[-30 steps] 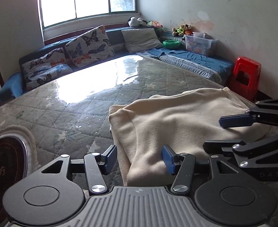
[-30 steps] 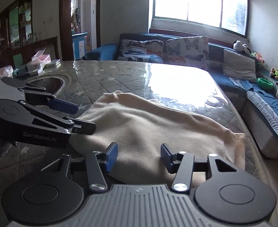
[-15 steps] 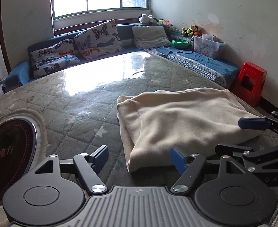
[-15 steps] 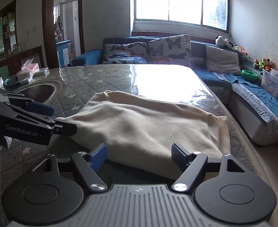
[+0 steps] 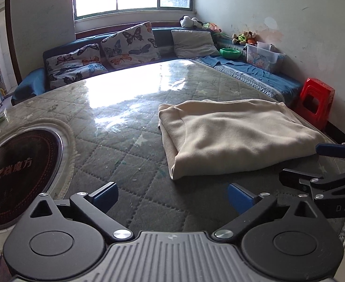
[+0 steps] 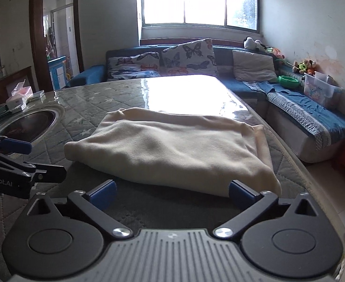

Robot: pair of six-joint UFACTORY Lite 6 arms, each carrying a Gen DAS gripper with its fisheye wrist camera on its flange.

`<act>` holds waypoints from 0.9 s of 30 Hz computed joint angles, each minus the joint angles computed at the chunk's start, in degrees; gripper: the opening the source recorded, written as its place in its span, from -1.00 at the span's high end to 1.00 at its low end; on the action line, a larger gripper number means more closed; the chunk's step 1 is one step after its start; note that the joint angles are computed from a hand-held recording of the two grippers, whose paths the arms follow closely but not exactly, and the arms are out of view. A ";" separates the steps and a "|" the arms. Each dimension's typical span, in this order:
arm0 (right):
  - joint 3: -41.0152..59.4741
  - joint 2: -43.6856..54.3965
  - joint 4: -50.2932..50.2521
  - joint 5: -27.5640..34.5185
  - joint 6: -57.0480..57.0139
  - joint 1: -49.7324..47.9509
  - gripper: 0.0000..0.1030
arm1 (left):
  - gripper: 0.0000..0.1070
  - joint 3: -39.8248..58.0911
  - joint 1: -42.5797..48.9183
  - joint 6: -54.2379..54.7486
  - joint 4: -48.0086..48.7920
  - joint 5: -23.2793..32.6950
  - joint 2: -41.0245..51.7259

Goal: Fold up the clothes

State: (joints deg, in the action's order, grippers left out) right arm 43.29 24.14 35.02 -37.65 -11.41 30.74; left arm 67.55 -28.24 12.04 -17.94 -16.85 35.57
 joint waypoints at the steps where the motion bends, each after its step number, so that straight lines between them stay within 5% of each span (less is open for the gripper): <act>1: 0.03 0.06 0.53 -0.08 -0.19 0.22 -1.00 | -0.92 -0.46 0.05 -0.27 0.09 -0.15 -0.32; 27: -0.24 0.17 14.65 -1.99 -3.49 6.79 -1.00 | -0.92 -9.48 -0.26 -3.40 1.59 -4.65 -5.45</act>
State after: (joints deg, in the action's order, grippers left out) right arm 43.05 24.31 49.67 -39.64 -14.90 37.53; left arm 58.07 -28.50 8.64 -16.35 -21.50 30.12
